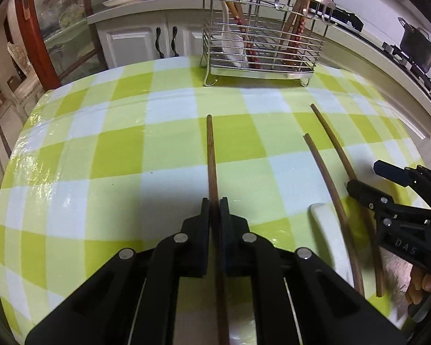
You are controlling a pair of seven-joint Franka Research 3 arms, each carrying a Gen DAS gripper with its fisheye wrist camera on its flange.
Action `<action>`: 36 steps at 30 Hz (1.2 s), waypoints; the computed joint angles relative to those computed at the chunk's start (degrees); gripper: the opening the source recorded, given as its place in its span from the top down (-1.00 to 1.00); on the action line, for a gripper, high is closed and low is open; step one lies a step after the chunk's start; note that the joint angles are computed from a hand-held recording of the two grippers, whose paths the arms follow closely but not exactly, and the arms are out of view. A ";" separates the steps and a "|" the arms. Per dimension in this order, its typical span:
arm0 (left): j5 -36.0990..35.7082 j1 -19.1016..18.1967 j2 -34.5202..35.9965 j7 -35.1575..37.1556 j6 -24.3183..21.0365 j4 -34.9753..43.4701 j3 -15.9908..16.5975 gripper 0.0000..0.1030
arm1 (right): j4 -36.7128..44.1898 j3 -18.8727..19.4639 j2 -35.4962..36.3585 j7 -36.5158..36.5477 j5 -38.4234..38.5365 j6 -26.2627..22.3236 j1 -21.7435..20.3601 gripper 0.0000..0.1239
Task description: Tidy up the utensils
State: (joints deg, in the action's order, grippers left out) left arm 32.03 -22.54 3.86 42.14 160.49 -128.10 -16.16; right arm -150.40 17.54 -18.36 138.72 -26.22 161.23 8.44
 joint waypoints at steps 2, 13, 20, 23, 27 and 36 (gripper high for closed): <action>1.23 -0.29 0.13 -0.54 -1.01 0.45 -0.01 0.86 | 0.04 -0.72 0.25 -0.99 1.40 0.68 0.97 0.24; 2.45 -0.63 1.04 -1.10 -1.39 1.61 0.15 0.87 | -0.71 -0.49 0.31 -2.99 3.20 3.77 0.75 0.74; 1.83 -0.52 1.04 -1.52 -0.21 1.32 0.25 0.87 | -2.36 -1.63 -0.38 -6.91 8.55 6.33 1.05 0.83; 2.05 -0.49 0.66 -2.08 0.29 0.97 0.32 0.87 | -2.87 -1.24 -0.94 -7.92 9.99 6.47 0.51 0.83; 2.19 -0.33 -0.11 -2.69 1.01 0.41 0.27 0.87 | -3.65 -0.78 -2.25 -8.83 11.51 6.99 -0.29 0.83; 4.13 0.36 -3.20 -5.92 2.89 -1.25 -0.02 0.87 | -5.02 0.82 -6.75 -10.44 14.17 7.06 -2.09 0.83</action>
